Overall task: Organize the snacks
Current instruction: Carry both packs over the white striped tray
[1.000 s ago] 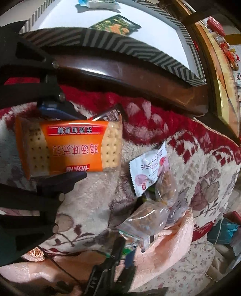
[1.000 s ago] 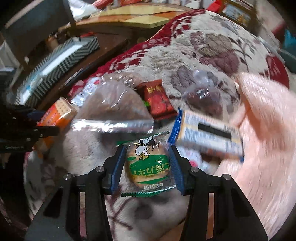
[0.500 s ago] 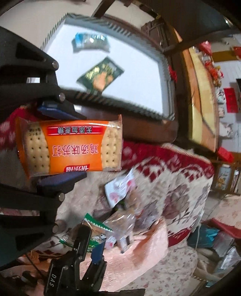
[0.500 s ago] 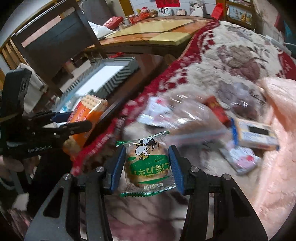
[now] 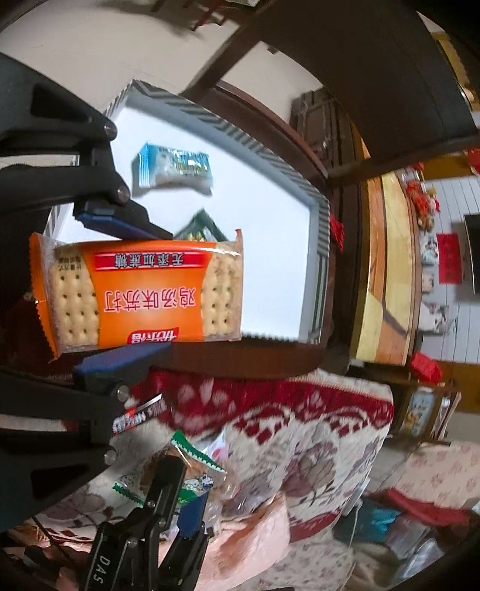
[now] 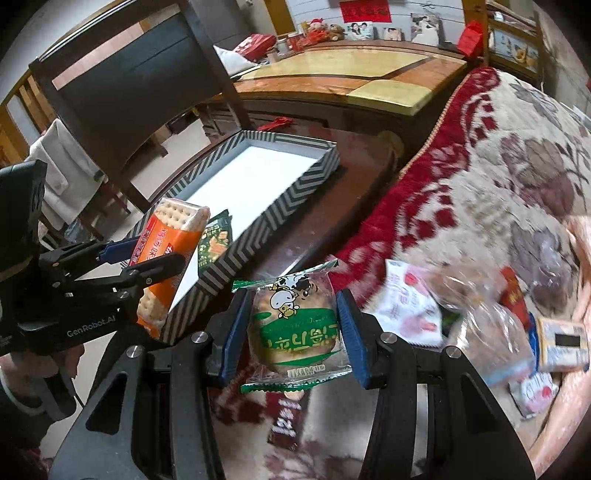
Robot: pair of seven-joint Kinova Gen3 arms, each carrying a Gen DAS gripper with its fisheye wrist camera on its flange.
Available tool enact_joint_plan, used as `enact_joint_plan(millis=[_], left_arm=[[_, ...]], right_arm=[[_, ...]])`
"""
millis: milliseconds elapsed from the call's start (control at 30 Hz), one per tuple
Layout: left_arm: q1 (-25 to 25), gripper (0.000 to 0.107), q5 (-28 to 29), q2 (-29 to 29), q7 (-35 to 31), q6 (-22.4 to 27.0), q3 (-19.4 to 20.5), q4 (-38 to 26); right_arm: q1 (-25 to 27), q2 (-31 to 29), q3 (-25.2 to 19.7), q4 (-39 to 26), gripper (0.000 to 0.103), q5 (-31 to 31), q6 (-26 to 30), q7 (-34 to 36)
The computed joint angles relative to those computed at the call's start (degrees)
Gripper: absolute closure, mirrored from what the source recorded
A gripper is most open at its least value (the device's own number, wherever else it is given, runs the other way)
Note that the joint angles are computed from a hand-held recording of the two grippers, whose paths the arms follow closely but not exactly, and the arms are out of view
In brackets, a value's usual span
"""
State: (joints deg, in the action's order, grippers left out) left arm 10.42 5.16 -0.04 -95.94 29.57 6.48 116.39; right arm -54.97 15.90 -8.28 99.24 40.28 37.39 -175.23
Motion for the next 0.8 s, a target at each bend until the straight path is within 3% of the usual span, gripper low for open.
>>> enact_joint_plan(millis=[500,800], left_arm=[[-4.5,0.053,0.3,4.4,0.7,-1.6,-2.3,-1.4],[-6.9,0.053,1.7,7.1,0.6,-2.0,-3.0,-2.7]], right_arm=[[2.7,8.4,2.0,-13.9,0.056,-10.2,0.7,19.1],[5.6,16.9,2.7,-27.0,0.056,-18.9,3.2,33.2]])
